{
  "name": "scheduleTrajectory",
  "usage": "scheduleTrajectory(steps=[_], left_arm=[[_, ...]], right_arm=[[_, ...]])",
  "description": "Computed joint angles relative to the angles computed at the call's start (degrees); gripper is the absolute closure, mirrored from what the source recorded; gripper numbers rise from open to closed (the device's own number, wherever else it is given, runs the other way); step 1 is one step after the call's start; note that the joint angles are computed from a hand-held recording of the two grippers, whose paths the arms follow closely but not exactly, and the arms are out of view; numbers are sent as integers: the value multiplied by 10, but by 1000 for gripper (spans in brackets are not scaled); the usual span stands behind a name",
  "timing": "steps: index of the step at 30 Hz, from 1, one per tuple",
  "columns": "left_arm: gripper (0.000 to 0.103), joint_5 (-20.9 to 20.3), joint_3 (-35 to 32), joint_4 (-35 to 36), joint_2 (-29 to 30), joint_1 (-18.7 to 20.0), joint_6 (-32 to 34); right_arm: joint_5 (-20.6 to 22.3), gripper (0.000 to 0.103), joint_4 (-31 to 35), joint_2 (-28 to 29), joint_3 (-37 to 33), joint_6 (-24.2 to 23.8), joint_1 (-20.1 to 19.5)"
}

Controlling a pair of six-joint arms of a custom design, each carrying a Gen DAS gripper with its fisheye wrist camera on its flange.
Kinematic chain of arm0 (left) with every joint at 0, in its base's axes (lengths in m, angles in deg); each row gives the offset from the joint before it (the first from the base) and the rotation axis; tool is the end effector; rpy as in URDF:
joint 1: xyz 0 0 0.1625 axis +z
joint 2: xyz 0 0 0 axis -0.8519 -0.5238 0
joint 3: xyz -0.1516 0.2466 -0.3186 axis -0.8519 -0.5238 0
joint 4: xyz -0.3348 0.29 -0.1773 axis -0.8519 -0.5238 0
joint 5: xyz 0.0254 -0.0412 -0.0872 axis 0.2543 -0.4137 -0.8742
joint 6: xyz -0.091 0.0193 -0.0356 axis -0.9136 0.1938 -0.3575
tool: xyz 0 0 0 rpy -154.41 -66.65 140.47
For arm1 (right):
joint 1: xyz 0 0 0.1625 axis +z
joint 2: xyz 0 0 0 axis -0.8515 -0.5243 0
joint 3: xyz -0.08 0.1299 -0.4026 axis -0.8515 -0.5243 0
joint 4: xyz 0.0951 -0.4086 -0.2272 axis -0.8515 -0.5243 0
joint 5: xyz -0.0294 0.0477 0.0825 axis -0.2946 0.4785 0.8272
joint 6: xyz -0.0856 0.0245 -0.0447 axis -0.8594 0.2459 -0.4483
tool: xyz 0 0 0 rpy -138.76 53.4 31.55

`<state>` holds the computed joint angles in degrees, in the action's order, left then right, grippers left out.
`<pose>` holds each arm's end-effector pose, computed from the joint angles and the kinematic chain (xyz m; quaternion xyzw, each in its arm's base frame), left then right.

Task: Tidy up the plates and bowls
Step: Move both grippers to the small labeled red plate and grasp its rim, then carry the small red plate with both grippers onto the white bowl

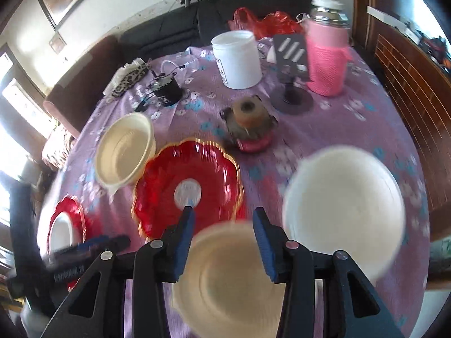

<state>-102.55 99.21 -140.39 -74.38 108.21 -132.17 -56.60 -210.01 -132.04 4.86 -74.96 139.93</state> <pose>-0.3636 -0.7248 -0.0704 -0.0907 0.9494 -0.1960 0.2282 -0.0117 -0.7595 0.3413 0.1564 -0.9331 0.2036 0.2517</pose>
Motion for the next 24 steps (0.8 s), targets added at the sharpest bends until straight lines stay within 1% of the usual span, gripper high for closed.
scheduleTrajectory(steps=[3,6,8,10,13,15,17,18,20,23,24], left_arm=[[34,-3,-25,1,18,11,-2],[34,-4,-42,2,32,19,-1],[34,1,-50,-8,39,19,8],[34,-3,-63,-1,46,22,10],[34,0,-74,0,52,23,10],[34,2,-77,-2,55,23,12],[34,-1,-75,-8,54,24,15],[34,-4,-71,-13,52,24,16],[34,-13,-60,-30,46,26,15],[34,-24,-44,-49,37,27,16],[38,-20,-41,-47,36,26,15]], right_arm=[[-47,57,39,64,-75,20,8],[-84,57,67,113,-128,32,8],[-94,57,85,129,-148,37,6],[-106,57,84,140,-154,29,8],[-96,57,115,146,-163,36,7],[-97,58,113,145,-159,35,9],[-92,70,122,143,-158,34,9],[-86,82,135,142,-160,37,8],[-72,86,158,138,-162,42,7],[-67,88,180,130,-155,46,8],[-73,88,181,126,-149,46,9]])
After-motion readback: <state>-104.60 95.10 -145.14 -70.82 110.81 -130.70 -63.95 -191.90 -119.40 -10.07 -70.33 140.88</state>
